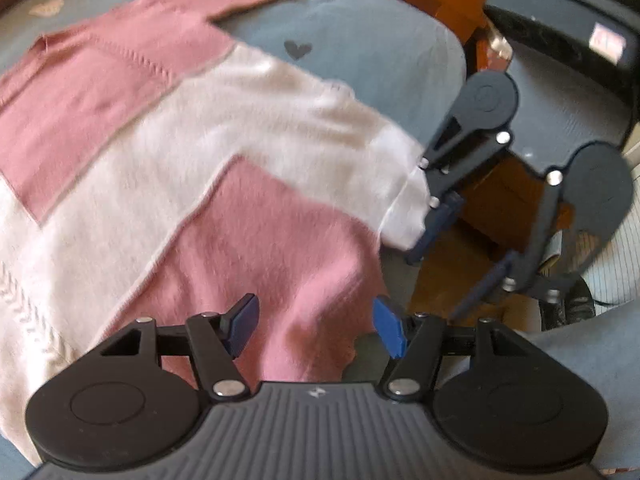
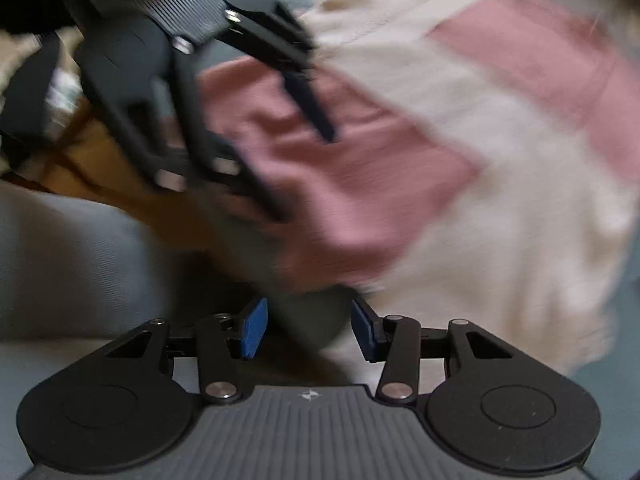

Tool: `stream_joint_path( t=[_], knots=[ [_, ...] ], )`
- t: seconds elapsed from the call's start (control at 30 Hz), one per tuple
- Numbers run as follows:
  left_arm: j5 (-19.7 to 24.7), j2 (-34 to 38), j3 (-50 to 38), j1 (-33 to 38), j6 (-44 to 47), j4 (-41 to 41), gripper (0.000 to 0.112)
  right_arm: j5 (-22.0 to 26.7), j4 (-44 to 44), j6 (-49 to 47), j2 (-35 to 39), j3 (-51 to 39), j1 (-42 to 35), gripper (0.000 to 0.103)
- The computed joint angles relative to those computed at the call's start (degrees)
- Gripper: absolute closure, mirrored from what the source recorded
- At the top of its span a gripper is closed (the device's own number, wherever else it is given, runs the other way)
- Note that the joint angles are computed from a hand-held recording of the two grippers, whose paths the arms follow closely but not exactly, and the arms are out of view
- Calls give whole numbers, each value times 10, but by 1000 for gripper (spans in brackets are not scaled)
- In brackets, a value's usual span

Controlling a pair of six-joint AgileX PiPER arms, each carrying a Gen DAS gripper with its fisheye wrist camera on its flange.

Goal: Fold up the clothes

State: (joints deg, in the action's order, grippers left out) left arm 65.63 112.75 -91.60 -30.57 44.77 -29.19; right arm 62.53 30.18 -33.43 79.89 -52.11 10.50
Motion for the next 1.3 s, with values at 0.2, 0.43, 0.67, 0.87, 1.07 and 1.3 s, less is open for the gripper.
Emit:
stream_joint_path(
  t=[0.2,0.43,0.67,0.87,1.07,1.3],
  knots=[
    [-4,2,20,13,31,-11,50,-36,131,-39,34,71,-84,51],
    [0,34,-12,24,6,-32,50,-44,301,-133,73,139,-203,47],
    [7,49,-42,31,-19,-26,50,29,408,-244,134,198,-284,38],
    [-56,36,-16,-18,32,52,40,36,307,-153,64,189,-270,36],
    [-141,-1,51,-60,50,99,36,66,147,23,-123,163,-314,36],
    [-131,6,32,-56,19,98,36,-45,-21,197,-191,187,-307,41]
  ],
)
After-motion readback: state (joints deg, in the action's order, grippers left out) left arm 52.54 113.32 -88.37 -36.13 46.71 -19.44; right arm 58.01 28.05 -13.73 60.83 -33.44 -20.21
